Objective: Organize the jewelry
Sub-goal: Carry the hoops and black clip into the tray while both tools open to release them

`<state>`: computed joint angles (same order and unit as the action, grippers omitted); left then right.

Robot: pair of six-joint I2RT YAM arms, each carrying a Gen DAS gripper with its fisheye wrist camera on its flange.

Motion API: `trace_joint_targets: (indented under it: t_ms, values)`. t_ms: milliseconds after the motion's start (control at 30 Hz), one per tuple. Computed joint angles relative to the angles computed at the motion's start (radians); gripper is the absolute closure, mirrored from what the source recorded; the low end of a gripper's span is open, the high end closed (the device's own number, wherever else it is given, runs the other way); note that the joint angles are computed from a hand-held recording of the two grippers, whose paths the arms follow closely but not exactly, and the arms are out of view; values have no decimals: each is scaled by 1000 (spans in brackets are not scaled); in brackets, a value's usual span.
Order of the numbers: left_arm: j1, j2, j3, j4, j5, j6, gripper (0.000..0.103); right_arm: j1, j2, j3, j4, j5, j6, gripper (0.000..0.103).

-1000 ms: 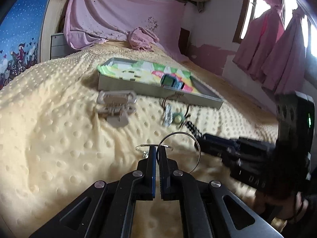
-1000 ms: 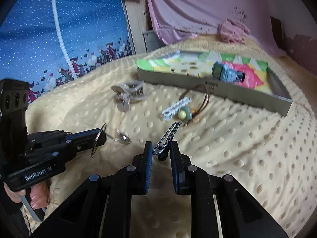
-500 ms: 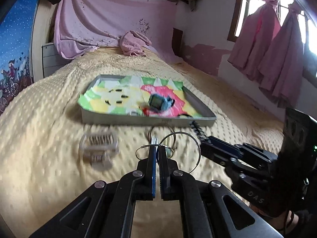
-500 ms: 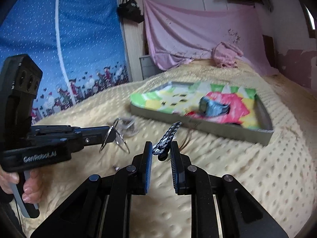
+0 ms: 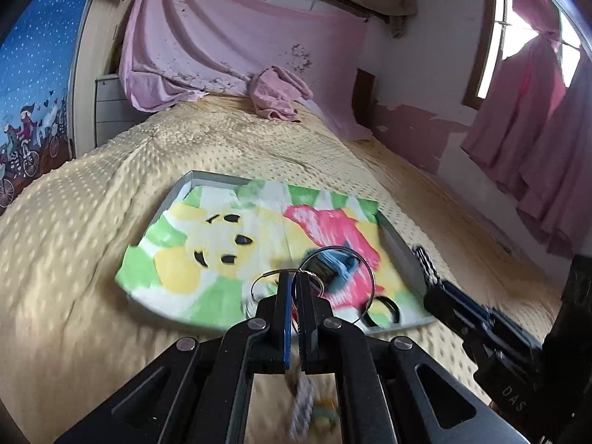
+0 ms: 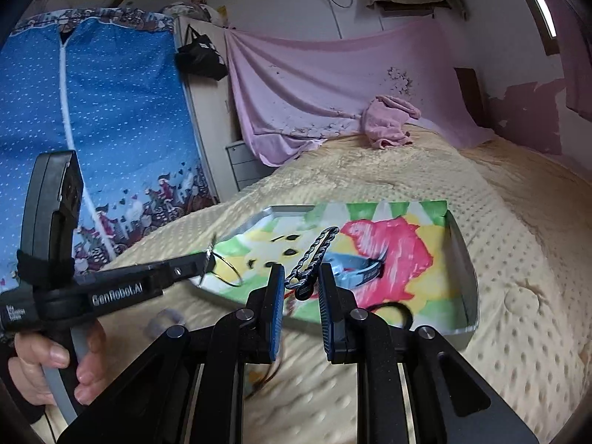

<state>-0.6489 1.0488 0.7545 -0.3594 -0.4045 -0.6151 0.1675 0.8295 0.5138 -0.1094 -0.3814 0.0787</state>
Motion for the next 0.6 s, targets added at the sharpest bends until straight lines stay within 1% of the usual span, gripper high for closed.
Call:
trace_joint_targets:
  t_ms: [67,167,233,333,433,567,600]
  values:
    - [61,56,19,23,43,24,100,-11,99,17,60,-8,19,87]
    - [113,135,50,18,75,41,100,0,220,29,135,15,23,87]
    - [138,199,75,5,71,48,100,14,287,36,166,34,21,87]
    - [162,242,74,-3,73,37,100,44,380,49,195,70,24,87]
    - [186,243,41,24,105,18,100,63,416,51,211,99,22,87]
    - [181,254,43,8,119,13,100,52,424,47,210,96,31,87]
    - [174,256,46,1,110,15,100,50,427,48,205,96,33,87]
